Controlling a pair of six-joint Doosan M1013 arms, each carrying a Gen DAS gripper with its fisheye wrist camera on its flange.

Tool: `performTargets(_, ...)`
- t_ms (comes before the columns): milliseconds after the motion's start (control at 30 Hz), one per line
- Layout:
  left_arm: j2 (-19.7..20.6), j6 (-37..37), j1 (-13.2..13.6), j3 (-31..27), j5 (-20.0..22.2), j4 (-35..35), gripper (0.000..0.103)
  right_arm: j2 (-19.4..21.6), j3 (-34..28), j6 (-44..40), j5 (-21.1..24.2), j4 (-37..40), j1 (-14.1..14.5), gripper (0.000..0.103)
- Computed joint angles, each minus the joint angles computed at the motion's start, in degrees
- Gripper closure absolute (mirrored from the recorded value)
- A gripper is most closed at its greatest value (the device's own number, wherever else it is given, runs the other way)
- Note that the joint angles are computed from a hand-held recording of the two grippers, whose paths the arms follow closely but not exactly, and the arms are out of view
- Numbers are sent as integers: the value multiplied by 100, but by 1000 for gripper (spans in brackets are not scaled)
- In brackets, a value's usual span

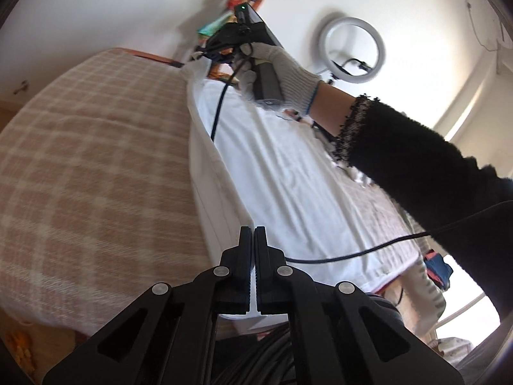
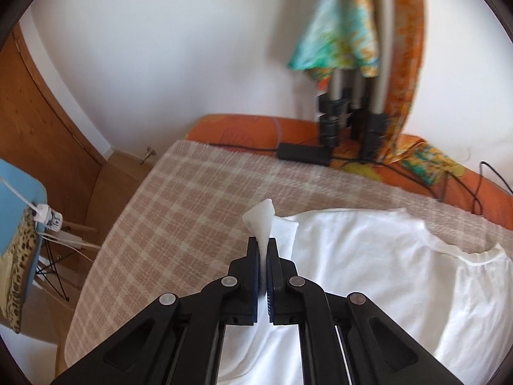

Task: Fold small clothes
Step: 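Fold the grasped side edge over toward the shirt's middle, open right gripper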

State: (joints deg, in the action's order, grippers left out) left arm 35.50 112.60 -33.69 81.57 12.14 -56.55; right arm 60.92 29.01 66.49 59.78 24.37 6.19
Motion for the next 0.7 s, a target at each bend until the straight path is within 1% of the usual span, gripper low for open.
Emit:
performTargets(33, 22, 271, -19, -53, 78, -205, 103, -32, 32, -37, -1, 134, -61, 102)
performTargets(67, 65, 428, -41, -145, 180, -265, 103, -60, 62, -85, -23, 253, -118, 102)
performTargets(167, 201, 541, -108, -419, 429, -138, 103, -219, 323, -303, -209, 516, -287, 102)
performTargets(233, 322, 546, -145, -617, 645, -28, 103, -297, 461, -252, -303, 502, -388, 102)
performTargets(400, 638, -58, -215, -1069, 1201, 666, 103, -264, 492, 32, -304, 313, -584, 102)
performTargets(433, 643, -91, -236, -1070, 1243, 704, 103, -242, 485, 69, -301, 205, -596, 102)
performTargets(533, 725, -460, -275, -1230, 1429, 1194, 103, -120, 358, 292, -224, -138, -623, 102)
performTargets(600, 746, -471, -280, -1281, 1564, 1243, 103, -26, 244, 485, -144, -300, -635, 102)
performTargets(633, 767, -414, -270, -1327, 1674, 1198, 103, 20, 181, 544, -87, -314, -651, 101)
performTargets(667, 825, -551, -285, -1466, 1775, 1323, 103, 54, 138, 552, -51, -304, -667, 97)
performTargets(700, 839, -660, -295, -1496, 1774, 1424, 101, 76, 116, 565, -56, -336, -686, 95)
